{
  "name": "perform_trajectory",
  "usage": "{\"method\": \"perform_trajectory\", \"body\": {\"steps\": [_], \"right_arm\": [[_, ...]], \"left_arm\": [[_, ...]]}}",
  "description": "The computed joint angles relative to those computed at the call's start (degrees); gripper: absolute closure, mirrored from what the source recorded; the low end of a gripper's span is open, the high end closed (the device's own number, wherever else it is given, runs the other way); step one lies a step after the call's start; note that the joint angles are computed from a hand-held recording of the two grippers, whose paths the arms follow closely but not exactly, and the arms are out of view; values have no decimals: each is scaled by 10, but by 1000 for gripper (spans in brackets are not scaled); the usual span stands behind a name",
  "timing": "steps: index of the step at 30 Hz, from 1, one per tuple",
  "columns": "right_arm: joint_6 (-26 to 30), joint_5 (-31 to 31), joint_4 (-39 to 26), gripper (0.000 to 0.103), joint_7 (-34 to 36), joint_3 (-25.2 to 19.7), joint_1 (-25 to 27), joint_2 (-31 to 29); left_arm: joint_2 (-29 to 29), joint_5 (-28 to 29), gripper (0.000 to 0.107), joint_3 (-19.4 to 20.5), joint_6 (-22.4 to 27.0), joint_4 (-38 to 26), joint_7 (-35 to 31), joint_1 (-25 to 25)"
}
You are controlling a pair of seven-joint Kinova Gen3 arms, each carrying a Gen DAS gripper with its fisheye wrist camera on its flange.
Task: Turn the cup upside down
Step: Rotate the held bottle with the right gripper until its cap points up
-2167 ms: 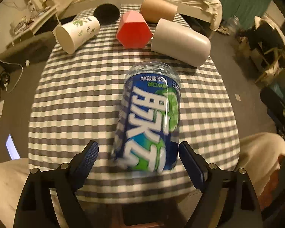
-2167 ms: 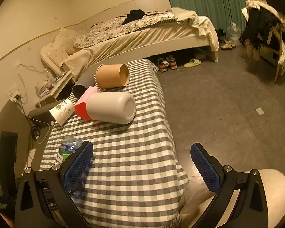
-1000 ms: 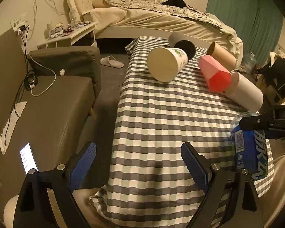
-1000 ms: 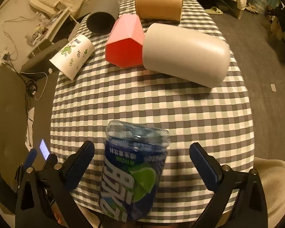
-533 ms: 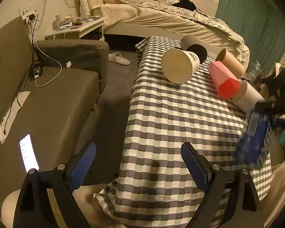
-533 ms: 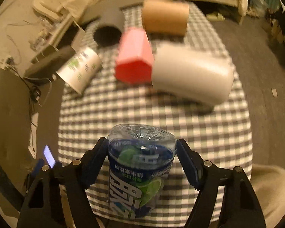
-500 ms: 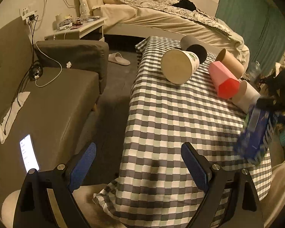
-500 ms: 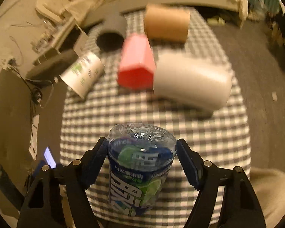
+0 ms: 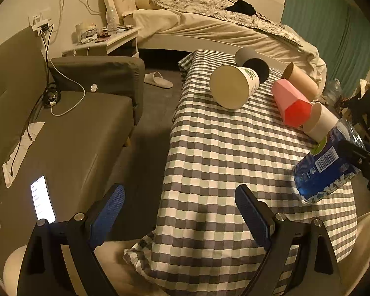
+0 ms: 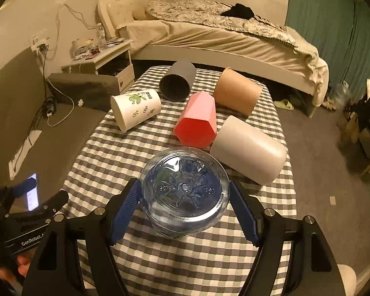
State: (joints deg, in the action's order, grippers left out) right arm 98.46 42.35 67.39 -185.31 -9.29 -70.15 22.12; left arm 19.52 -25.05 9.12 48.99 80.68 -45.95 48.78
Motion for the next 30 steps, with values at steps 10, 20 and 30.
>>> {"method": "perform_trajectory", "body": {"steps": [10,20,30], "right_arm": [[-25,-1,17,30,-12,-2,0,-7],[-55,-1,52,30,-57,-13,16,-33],[-53,12,59,30,-67,-24,21,-42]], "left_arm": [[-3,-3,14,1,-8,4,1,1],[-2,-19,14,-1,-7,4,5,13],[-5,-38,14,0,-17,9,12,25]]}}
